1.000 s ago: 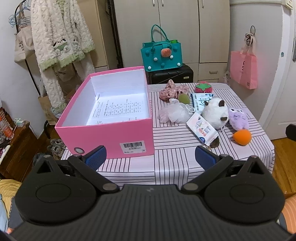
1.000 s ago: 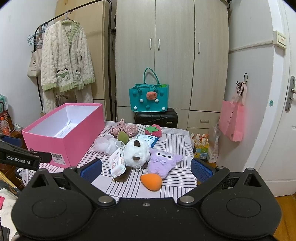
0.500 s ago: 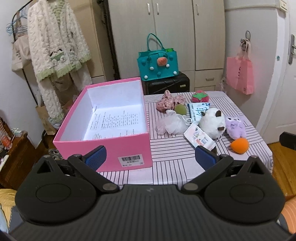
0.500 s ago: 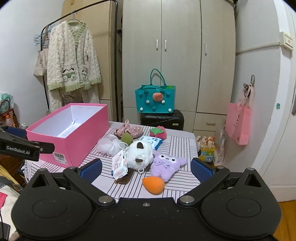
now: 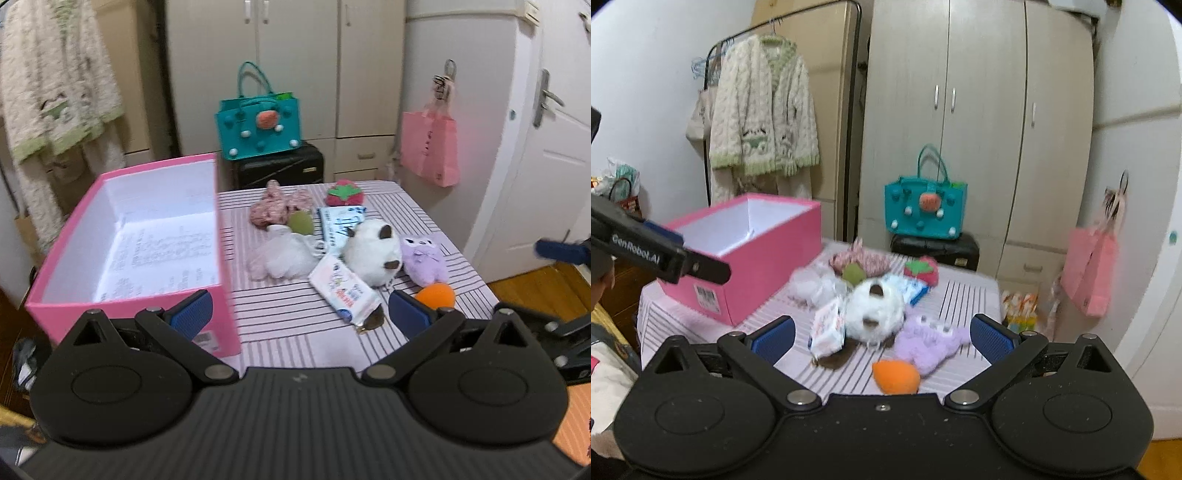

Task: Organize soft objects
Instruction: 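Grasp the wet-wipes pack with the left tool while the right tool grasps the orange sponge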

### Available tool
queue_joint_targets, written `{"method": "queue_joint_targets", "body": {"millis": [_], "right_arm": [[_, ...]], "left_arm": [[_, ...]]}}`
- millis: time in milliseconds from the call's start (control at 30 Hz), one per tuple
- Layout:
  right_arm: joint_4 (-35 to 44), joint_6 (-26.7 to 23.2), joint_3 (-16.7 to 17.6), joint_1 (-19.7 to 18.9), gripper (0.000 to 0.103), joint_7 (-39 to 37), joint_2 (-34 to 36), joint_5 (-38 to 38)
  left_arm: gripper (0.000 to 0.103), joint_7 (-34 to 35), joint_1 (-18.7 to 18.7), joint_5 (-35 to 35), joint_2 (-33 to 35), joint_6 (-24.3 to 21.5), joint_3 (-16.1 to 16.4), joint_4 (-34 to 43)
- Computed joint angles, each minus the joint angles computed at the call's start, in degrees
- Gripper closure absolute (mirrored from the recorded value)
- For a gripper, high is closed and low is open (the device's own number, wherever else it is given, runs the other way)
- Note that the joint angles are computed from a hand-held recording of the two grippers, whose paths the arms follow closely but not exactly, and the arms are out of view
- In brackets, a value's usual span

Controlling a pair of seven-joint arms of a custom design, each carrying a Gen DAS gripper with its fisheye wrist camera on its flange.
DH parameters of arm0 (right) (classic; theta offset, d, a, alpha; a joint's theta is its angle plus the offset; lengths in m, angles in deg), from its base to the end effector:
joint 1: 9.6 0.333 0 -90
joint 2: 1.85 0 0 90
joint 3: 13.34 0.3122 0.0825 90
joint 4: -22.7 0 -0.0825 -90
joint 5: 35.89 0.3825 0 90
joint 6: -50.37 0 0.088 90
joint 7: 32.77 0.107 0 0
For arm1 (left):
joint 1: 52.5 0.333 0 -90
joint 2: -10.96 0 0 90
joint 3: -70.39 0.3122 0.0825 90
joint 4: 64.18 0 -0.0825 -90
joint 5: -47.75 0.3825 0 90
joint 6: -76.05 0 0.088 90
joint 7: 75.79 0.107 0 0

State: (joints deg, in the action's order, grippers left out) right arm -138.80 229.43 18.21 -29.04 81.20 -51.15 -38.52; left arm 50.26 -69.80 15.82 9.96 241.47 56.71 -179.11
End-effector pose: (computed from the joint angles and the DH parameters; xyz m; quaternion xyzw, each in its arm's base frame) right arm 0.3492 0.1013 0.5236 -0.5720 0.6213 -0.4223 0.3292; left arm 0.5257 -0.2807 0.5609 -0.3772 0.8075 -0.4120 0.1893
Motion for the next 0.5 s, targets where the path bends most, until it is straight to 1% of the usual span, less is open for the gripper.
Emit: {"method": "queue_joint_targets", "body": {"millis": [67, 167, 233, 300, 333, 400, 433, 500], "right_arm": [[-0.3, 1.1, -2.1, 1.6, 0.004, -0.7, 3.2, 0.5], [-0.5, 3.0, -2.8, 1.5, 0.004, -0.7, 7.3, 1.8], [-0.5, 4.7, -3.8, 2.0, 0.008, -1.5, 10.5, 2.7], [-0.6, 6.9, -3.1, 1.3, 0.01, -2.4, 12.7, 3.5], [-0.6, 8.3, -1.9, 0.2, 0.01, -3.0, 13.8, 3.9], [-0.7, 10.7, 0.3, -1.6, 0.014, -3.8, 15.3, 5.2], [-0.6, 11.9, 0.9, -2.2, 0.018, -4.1, 16.5, 6.1], [-0.5, 14.4, -0.4, -1.3, 0.025, -4.9, 19.3, 7.6]], "left_arm": [[0.001, 1.9, -0.3, -1.5, 1.8, 1.0, -0.5, 1.0], [0.001, 4.0, 0.2, -3.3, 4.4, 1.1, -2.1, 3.0], [0.001, 4.9, 0.7, -3.9, 6.1, 1.5, -3.5, 4.3], [0.003, 6.3, 1.4, -4.2, 7.5, 2.2, -5.1, 5.1], [0.003, 7.0, 1.8, -4.5, 8.2, 1.8, -5.9, 5.7], [0.005, 4.7, 2.0, -2.2, 10.0, 0.3, -6.3, 7.4], [0.008, 3.2, 2.0, -0.4, 10.9, -0.4, -6.4, 8.3], [0.01, -0.1, 2.1, 2.7, 12.8, -2.1, -6.7, 10.4]]}}
